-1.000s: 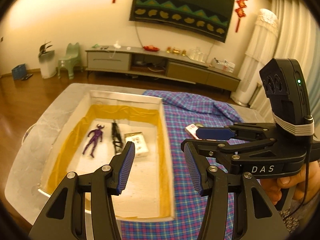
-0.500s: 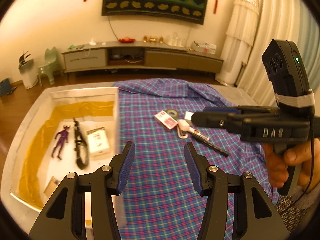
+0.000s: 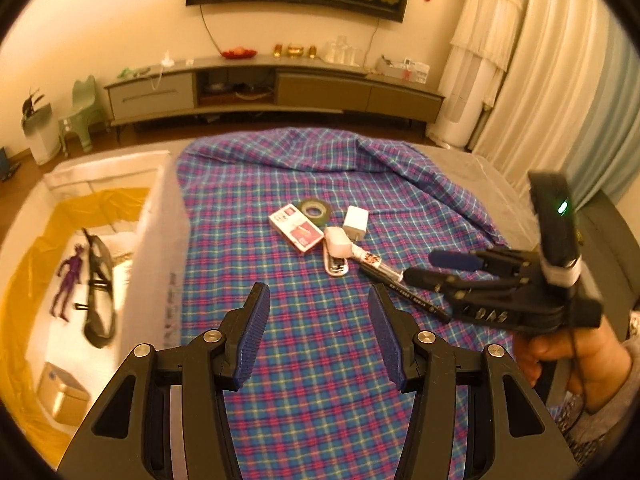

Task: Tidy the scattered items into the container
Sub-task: 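Grasp the white stapler with the left tool while the right tool grasps the black marker, then carry the stapler in the left tool while the right tool carries the marker over the box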

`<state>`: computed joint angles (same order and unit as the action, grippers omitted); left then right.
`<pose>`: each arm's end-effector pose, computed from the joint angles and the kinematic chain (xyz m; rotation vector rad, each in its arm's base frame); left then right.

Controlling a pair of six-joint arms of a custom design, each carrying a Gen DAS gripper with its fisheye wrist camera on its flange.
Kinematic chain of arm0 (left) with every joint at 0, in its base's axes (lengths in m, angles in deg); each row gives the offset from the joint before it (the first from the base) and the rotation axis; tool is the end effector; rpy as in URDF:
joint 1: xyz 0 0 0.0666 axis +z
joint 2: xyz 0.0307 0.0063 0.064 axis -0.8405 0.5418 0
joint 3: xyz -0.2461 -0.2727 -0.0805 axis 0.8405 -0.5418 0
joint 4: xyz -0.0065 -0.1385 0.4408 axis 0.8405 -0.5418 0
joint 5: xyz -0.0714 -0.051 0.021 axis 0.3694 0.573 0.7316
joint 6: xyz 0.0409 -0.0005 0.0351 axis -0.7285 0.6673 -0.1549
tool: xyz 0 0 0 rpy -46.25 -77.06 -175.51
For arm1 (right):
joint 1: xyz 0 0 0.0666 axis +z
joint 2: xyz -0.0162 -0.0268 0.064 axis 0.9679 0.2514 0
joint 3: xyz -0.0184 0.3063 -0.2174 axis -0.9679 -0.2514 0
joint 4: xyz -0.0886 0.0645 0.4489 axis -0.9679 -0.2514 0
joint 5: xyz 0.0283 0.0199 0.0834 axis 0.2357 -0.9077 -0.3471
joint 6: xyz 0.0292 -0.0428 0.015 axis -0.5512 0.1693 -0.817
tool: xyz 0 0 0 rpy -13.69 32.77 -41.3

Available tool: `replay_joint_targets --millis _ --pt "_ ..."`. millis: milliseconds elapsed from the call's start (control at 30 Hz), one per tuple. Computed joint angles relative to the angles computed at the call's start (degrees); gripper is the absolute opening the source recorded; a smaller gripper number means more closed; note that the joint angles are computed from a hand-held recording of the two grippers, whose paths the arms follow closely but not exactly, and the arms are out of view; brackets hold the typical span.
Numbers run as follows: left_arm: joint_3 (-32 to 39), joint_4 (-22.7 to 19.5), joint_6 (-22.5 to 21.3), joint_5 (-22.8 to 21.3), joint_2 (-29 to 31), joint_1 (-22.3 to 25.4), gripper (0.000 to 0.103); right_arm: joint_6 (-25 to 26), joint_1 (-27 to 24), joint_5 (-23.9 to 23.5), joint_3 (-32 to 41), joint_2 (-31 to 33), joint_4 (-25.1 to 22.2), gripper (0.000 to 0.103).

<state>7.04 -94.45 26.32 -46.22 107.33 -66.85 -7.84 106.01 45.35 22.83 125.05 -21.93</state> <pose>0.5527 -0.1130 0.4514 0.9250 2.2867 -0.5704 0.4668 0.2640 0.4015 0.3279 2.4563 0.1801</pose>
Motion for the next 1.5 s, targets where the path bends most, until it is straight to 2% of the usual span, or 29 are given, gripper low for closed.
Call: replay_joint_targets --millis 100,333,400,467,533,633,867,900,967,1000,1233,1500 --pt "-0.23 0.81 0.78 -1.31 0.61 -1.81 0.054 2.78 -0.88 -0.56 -0.32 0.95 -2.81 0.053" --pt "-0.22 4.14 2.64 -4.73 3.3 -6.04 0.054 7.12 -0.59 -2.71 -0.68 2.45 -4.72 0.053" --pt "0.41 5.28 3.94 -6.1 4.72 -7.01 0.054 7.02 -0.57 -3.13 -0.97 2.7 -5.05 0.052" --pt "0.85 6.78 5.1 -7.07 6.01 -7.69 0.054 6.92 -0.67 -3.78 -1.01 2.89 -5.31 0.044" --pt "1.39 7.78 6.39 -7.64 7.14 -8.16 0.054 7.18 -0.73 -3.62 -1.53 2.67 -4.98 0.042" --pt "2.44 8.7 8.12 -8.47 8.91 -9.03 0.054 6.69 -0.83 -3.81 -2.2 2.03 -4.49 0.04" --pt "4.2 9.26 9.23 -9.32 12.38 -9.97 0.053 6.19 -0.94 -4.51 -2.94 1.51 -3.22 0.039" --pt "4.54 9.16 9.65 -9.38 12.96 -9.94 0.05 5.86 -0.98 -4.64 -3.13 1.31 -3.11 0.037" --pt "5.34 8.82 10.8 -9.47 14.1 -9.8 0.034 5.06 -1.04 -4.24 -3.12 1.24 -3.6 0.02" --pt "5.74 8.75 11.39 -9.21 14.61 -9.68 0.029 4.52 -1.1 -4.37 -3.39 0.96 -3.48 0.019" --pt "5.17 9.94 11.28 -8.53 14.44 -9.51 0.027 3.49 -1.39 -5.71 -4.38 0.23 -1.8 0.018" --pt "4.7 12.71 10.38 -9.95 14.73 -10.71 0.028 5.71 -1.08 -2.72 -3.63 1.71 0.14 0.02"
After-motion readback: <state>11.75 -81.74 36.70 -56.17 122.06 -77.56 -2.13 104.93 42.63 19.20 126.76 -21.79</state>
